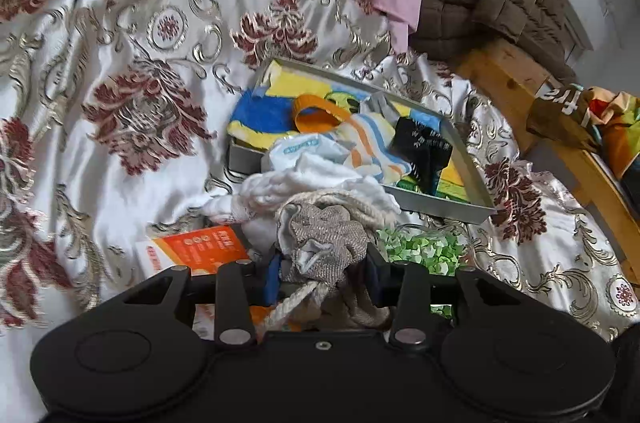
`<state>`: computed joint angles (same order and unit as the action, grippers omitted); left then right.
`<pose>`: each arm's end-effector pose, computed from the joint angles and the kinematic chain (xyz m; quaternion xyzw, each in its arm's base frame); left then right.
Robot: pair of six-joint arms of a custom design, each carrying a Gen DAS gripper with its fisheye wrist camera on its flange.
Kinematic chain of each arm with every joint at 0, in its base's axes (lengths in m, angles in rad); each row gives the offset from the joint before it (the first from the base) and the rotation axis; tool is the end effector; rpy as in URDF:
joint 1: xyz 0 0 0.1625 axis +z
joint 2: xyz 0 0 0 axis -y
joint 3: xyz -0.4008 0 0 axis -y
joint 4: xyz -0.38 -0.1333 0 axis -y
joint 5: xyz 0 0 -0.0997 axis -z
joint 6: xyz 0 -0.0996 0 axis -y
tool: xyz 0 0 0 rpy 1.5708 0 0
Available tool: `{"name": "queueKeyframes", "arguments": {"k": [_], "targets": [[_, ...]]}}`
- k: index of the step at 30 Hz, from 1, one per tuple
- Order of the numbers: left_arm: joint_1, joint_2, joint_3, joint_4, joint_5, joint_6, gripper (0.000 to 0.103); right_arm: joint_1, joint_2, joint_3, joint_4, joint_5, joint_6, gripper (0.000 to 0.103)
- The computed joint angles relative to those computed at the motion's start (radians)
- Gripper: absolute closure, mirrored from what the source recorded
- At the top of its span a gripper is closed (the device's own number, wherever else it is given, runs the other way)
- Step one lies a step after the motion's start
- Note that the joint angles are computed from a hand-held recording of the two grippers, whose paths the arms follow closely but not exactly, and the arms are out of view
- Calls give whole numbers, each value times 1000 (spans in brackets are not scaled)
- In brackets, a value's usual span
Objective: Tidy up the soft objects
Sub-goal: 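Carry the beige pouch and grey cloth in both tools over the painted tray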
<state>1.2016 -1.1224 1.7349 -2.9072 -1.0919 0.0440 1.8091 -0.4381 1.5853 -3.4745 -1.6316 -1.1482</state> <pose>-0.0559 -0.6409 0.3050 0.1042 0.9064 -0.3754 0.1632 0.2794 -0.6112 -0.0178 0.5850 -0.7216 0.3192 0.1876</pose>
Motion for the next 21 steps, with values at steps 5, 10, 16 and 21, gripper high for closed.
{"name": "queueKeyframes", "arguments": {"k": [5, 10, 16, 21], "targets": [[-4, -46, 44, -34, -2, 6, 61, -4, -44, 25, 50, 59, 18, 86], [-8, -70, 60, -56, -16, 32, 61, -12, -78, 32, 99, 103, 25, 86], [-4, -89, 72, -74, -57, 60, 61, -31, -129, 35, 188, 165, 44, 86], [-1, -99, 81, -110, -60, 68, 61, -41, -162, 45, 233, 179, 3, 86]]}}
